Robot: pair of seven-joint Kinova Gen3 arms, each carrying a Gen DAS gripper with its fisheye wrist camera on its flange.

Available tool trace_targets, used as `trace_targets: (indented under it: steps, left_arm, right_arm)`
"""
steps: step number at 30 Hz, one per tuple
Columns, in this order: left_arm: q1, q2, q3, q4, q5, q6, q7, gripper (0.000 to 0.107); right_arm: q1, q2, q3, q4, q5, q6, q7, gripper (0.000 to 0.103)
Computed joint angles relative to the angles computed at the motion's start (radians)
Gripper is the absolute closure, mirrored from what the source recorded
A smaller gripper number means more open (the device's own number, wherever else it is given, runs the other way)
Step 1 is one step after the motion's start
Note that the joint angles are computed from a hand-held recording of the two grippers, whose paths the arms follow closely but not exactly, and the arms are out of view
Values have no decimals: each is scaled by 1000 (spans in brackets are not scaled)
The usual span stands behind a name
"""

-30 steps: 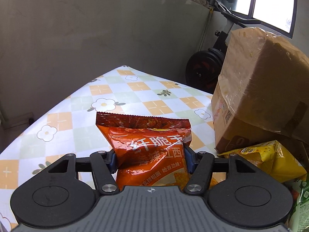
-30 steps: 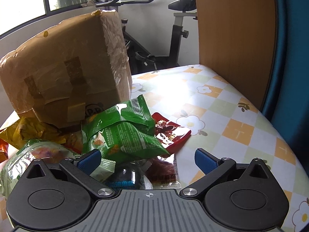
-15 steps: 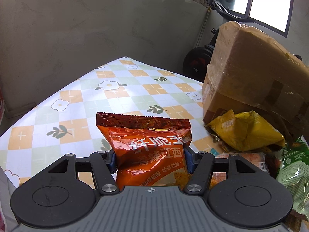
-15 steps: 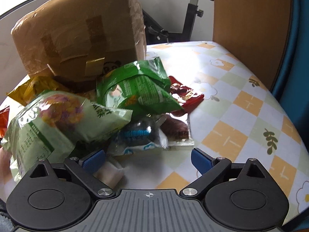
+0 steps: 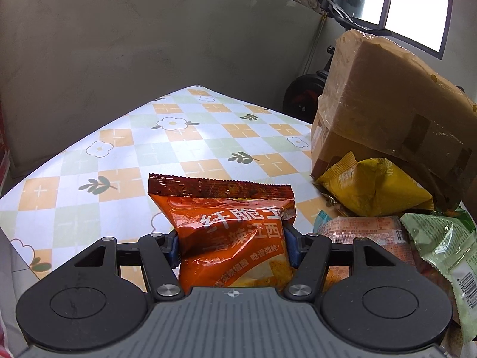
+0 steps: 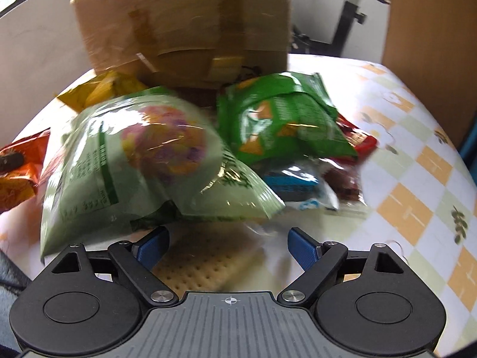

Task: Organize snacks
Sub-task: 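Lower the right tool to the cracker pack and grasp it while the left tool holds the orange bag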

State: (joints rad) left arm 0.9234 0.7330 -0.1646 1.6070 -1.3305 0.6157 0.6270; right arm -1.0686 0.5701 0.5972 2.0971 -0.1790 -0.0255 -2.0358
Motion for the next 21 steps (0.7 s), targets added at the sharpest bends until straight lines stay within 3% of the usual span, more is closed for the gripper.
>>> trace_targets:
  steps: [6,17,18,21]
  left_arm:
    - [-8,7,16,-12,54,10,-72,43]
    - [26,20,-23,-13,69,12,-60,42]
    - [29,19,-25,-9,67,9,-50,42]
    - [29,16,-26,-5,66,4,-38,42]
  right_arm:
    - [-59,67,78,-56,19,59,-28,17]
    - [-78,-10,79,1,144,92,-155,16]
    - [-61,-21,62,10,152,85,-161,18]
    - [-1,-57,11,62,131,10,-176,47]
